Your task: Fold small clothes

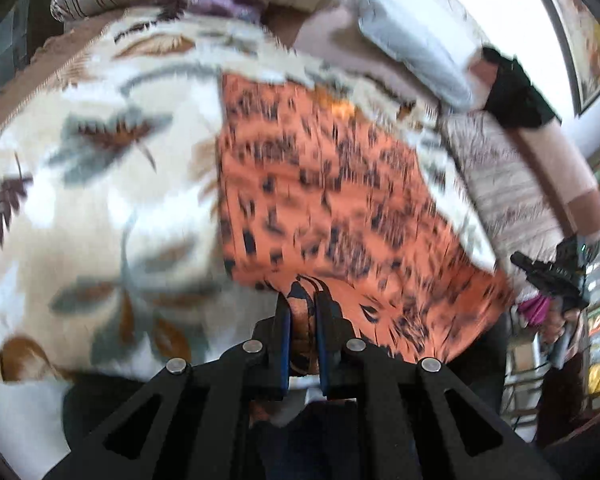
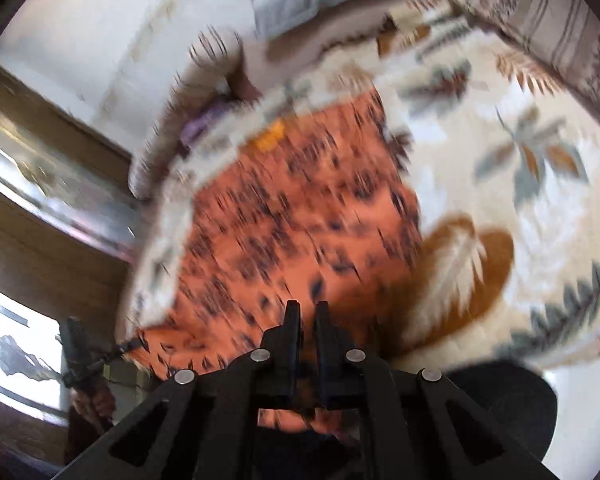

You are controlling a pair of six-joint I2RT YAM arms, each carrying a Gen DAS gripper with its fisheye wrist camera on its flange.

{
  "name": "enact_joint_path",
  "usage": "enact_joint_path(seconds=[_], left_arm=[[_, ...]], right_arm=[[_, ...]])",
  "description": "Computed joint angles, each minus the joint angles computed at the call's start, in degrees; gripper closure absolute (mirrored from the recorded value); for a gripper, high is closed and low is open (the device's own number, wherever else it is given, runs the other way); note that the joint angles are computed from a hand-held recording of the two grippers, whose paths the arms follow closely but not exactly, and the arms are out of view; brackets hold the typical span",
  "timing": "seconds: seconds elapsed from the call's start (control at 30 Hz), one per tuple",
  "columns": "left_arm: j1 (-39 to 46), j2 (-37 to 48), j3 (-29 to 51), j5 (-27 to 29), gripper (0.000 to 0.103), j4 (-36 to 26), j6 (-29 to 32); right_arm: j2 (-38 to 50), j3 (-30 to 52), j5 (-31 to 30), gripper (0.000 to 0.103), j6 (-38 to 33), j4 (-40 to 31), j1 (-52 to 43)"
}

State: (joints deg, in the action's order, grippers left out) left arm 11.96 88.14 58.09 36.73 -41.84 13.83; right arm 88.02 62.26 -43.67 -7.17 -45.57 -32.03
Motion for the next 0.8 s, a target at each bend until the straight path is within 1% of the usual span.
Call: enact_joint_path(seconds=[0.07, 0.1, 0.13, 0.17, 0.2, 0.23, 0.27, 0.3, 0.33, 0.37, 0.4, 0.43, 0.47, 0.5, 0.53, 0.63, 0.7, 0.73, 0.8], left_arm=[[-1.42, 2.71, 4.34, 0.03, 0.092, 0.84, -2.97], [-2.02, 4.48, 6.62, -0.34, 0.092, 1.40, -3.90], [-2.94, 6.48, 9.67, -2.23, 0.092, 1.19, -4.50], [-4.27, 8.03, 11.14, -3.87, 0.092, 1.78, -5.52], [-4.67, 9.03, 12.53, -4.77, 0.092, 1.07, -5.28], [-5.14, 9.54, 12.74, -5.04, 0.092, 1.11, -4.97], [-5.54, 9.41, 12.36, -5.29, 0.092, 1.33, -4.70], [-5.83, 8.89, 11.41, -5.68, 0.092, 1.79, -4.24], [-6.03, 7.94, 9.73, -6.04, 0.092, 2.50, -3.85], [-5.84, 7.26, 8.32, -6.09, 0.092, 2.96, -3.61], [-5.41, 6.49, 6.66, -6.21, 0.092, 3.43, -3.43], [-4.74, 5.87, 5.66, -6.34, 0.092, 3.28, -3.06], [-3.98, 5.33, 4.42, -6.45, 0.092, 3.22, -2.69], [-3.37, 4.91, 3.56, -6.41, 0.092, 2.94, -2.41], [-2.74, 4.33, 2.79, -6.21, 0.092, 2.56, -1.93], [-1.44, 2.43, 1.11, -5.56, 0.092, 1.50, -0.56], [-1.37, 1.75, 0.41, -5.56, 0.092, 1.74, -0.43], [-1.50, 1.51, 0.18, -5.64, 0.092, 2.02, -0.60], [-1.88, 1.31, -0.03, -5.96, 0.092, 2.56, -1.30]], right_arm=[[3.17, 4.44, -1.22, 0.095, 3.37, 2.69, 0.14], [4.51, 6.31, -0.60, 0.096, 5.35, 4.46, 1.16], [7.43, 10.23, 2.78, 0.096, 6.38, 3.86, 2.81], [9.11, 12.99, 6.67, 0.096, 6.00, 1.71, 4.09], [10.71, 15.38, 11.77, 0.095, 5.25, -0.04, 5.99], [11.59, 16.51, 14.91, 0.092, 4.00, -1.19, 7.56], [12.32, 16.91, 15.28, 0.092, 2.77, -2.89, 8.40], [12.89, 16.80, 14.20, 0.092, 1.63, -4.91, 8.43], [13.26, 15.71, 13.26, 0.092, 0.68, -6.88, 8.35], [12.72, 13.74, 13.33, 0.089, 0.32, -6.78, 8.00], [11.92, 11.02, 13.68, 0.082, 0.01, -5.77, 7.35], [10.71, 7.41, 14.40, 0.066, 0.19, -4.25, 6.68], [9.93, 4.27, 14.82, 0.053, 0.45, -3.37, 5.81], [9.07, 1.35, 14.22, 0.028, 0.28, -2.78, 4.28], [8.46, -1.50, 13.09, 0.027, 0.38, -1.44, 2.70], [8.69, -6.74, 10.06, 0.027, 0.24, 1.09, -1.08], [9.45, -8.90, 11.46, 0.027, 0.16, 2.54, -2.65], [9.60, -10.38, 12.65, 0.027, 0.57, 4.47, -2.68], [11.15, -12.42, 12.81, 0.027, 1.13, 7.49, -3.51]])
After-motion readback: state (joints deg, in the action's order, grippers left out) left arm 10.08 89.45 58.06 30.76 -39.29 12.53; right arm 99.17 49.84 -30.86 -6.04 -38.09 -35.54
